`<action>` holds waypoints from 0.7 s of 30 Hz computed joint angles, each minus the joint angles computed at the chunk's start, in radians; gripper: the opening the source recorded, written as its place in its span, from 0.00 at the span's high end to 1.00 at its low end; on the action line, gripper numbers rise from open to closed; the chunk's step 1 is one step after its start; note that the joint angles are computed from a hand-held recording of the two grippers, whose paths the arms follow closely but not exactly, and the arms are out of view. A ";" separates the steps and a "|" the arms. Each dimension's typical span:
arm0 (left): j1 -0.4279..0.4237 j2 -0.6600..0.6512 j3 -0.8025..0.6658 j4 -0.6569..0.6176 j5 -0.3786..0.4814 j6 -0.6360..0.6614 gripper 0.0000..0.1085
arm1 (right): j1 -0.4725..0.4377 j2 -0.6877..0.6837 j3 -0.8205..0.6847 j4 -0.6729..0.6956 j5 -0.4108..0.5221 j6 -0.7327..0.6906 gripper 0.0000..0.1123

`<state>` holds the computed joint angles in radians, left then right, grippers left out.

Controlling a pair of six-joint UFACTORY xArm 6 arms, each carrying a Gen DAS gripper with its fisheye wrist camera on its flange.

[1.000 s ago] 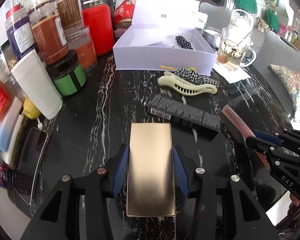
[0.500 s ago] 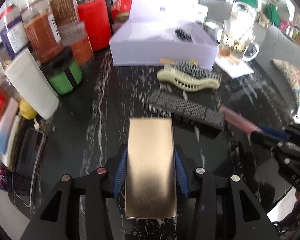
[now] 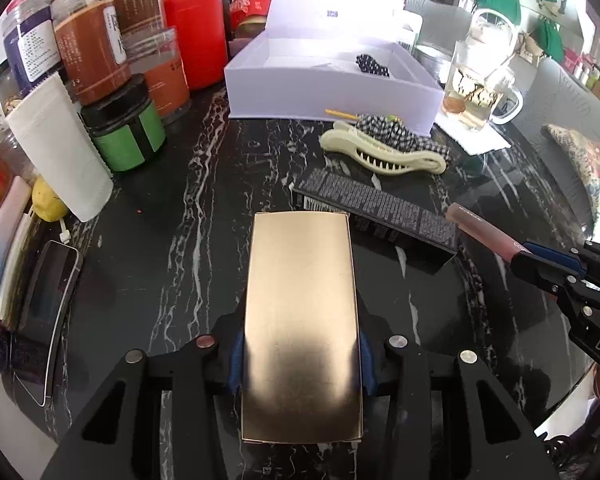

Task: Organize rigid objects
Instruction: 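Carry the gold box with the left gripper while right gripper carries the lipstick into the white box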

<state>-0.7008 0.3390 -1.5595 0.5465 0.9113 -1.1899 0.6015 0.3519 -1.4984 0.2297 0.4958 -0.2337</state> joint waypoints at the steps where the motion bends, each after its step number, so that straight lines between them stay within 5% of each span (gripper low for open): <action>1: 0.000 -0.003 -0.001 0.006 0.001 -0.003 0.60 | 0.000 -0.003 0.002 0.002 -0.006 -0.001 0.88; 21: 0.021 0.005 -0.118 0.110 -0.016 0.038 0.60 | 0.003 0.020 -0.108 0.008 -0.050 -0.032 0.88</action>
<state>-0.6799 0.3439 -1.6771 0.6563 0.8950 -1.1516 0.6041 0.3724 -1.6060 0.2374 0.4458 -0.2661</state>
